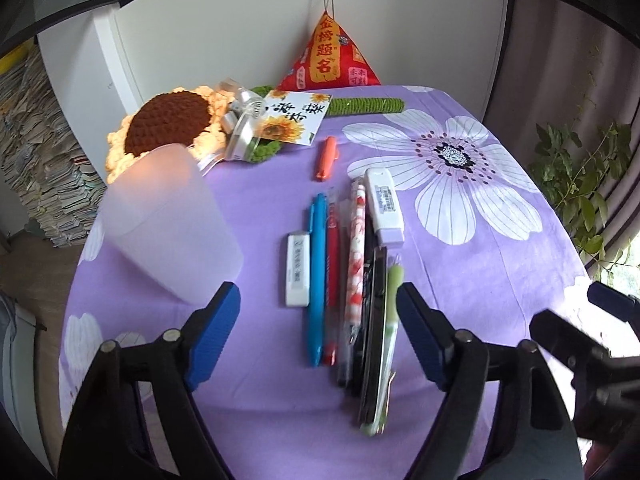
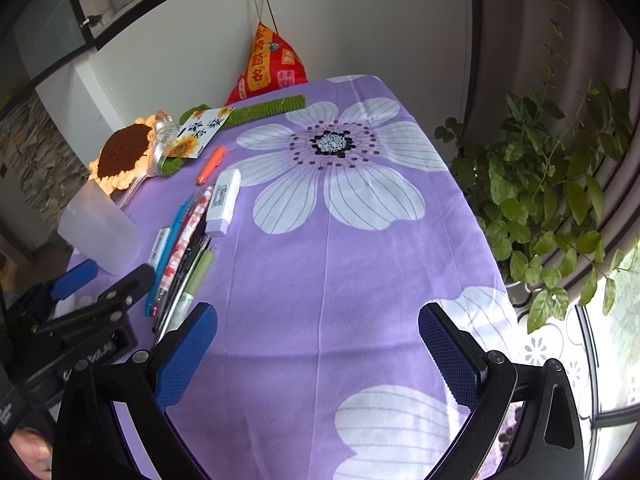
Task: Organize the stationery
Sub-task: 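Lower the left tool onto the pink-white patterned pen and close it, then grasp the green pen with the right tool while the left tool lifts the pink pen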
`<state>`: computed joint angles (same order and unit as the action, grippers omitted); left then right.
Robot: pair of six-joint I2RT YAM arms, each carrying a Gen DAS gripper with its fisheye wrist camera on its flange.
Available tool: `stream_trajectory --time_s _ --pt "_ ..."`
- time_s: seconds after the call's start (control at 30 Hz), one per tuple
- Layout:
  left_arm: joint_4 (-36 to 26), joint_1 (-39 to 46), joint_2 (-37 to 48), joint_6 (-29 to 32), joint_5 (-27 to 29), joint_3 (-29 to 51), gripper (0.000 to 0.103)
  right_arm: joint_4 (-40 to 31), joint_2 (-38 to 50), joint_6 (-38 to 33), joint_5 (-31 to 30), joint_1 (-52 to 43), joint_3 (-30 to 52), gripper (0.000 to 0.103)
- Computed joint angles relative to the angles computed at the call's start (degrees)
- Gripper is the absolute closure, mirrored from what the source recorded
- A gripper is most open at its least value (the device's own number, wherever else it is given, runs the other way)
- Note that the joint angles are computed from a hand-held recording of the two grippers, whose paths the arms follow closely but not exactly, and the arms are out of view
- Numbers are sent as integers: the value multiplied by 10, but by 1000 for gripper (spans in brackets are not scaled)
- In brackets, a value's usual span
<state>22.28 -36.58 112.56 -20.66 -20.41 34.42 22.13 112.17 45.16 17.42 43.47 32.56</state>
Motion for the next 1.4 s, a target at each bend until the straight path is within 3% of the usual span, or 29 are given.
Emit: stream_trajectory --time_s 0.17,0.37,0.47,0.53,0.77,0.93,1.03,1.1,1.17,1.33,1.4 --pt "-34 12 51 24 7 80 37 16 21 -15 -11 -21 4 2" --pt "-86 36 103 30 49 146 62 28 35 -15 -29 -40 6 2" --pt "-74 45 95 26 74 131 72 32 39 -16 -31 -42 7 2" --pt "-62 56 80 22 111 108 91 30 40 -15 -33 -42 9 2" --pt "-7 71 25 19 139 -1 95 14 39 -19 -27 -17 23 2" --pt "24 80 -6 29 141 -66 95 -17 49 -21 -32 2 52 22" --pt "45 92 -17 38 155 -101 95 -45 64 -24 -44 13 86 43" --pt "58 104 -22 46 163 -122 95 -63 78 -25 -61 14 112 63" --pt "72 121 -26 58 177 -141 95 -72 92 -23 -86 11 135 73" --pt "98 150 -42 84 189 -176 95 -84 120 -8 -129 4 179 77" --pt "107 162 -49 94 201 -182 90 -93 127 -2 -138 3 194 77"
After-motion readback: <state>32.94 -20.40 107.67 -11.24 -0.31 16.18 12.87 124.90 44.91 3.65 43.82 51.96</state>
